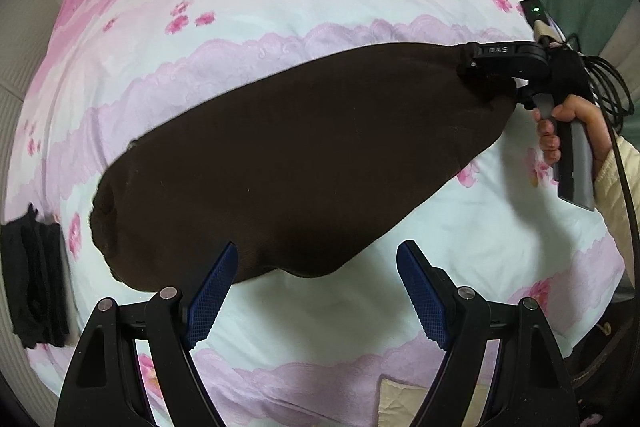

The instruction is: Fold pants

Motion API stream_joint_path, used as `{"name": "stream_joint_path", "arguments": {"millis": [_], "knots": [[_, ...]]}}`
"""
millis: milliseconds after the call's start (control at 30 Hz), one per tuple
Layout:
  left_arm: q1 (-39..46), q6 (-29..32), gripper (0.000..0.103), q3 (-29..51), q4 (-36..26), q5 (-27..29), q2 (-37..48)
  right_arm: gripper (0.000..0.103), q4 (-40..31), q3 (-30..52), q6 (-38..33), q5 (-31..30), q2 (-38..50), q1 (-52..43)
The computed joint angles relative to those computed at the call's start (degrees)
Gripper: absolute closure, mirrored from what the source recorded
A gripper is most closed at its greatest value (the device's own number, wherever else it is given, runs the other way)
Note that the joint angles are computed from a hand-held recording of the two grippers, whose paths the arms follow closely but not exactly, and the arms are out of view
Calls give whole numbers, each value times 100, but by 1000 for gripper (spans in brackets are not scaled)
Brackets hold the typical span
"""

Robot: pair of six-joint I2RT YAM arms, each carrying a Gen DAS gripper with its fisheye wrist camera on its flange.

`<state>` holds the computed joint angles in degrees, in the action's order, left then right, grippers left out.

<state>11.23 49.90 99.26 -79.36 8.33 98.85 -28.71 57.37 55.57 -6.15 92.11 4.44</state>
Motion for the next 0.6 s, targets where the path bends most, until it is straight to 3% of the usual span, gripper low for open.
{"name": "stream_joint_path", "arguments": {"millis": [133,300,467,600], "knots": [[235,-132,22,320,-183,169,338,66,-148,-27,66,49,-473,113],[406,-37,22,301,-140,353,535,69,-645,-388,868,605,-1954,518],[218,203,22,-291,-20,680,374,72,-1344,-300,1258,642,-2392,772],[21,297,39,-1082,471,304,266,72,-1469,-285,1205,615,-2659,668]]}}
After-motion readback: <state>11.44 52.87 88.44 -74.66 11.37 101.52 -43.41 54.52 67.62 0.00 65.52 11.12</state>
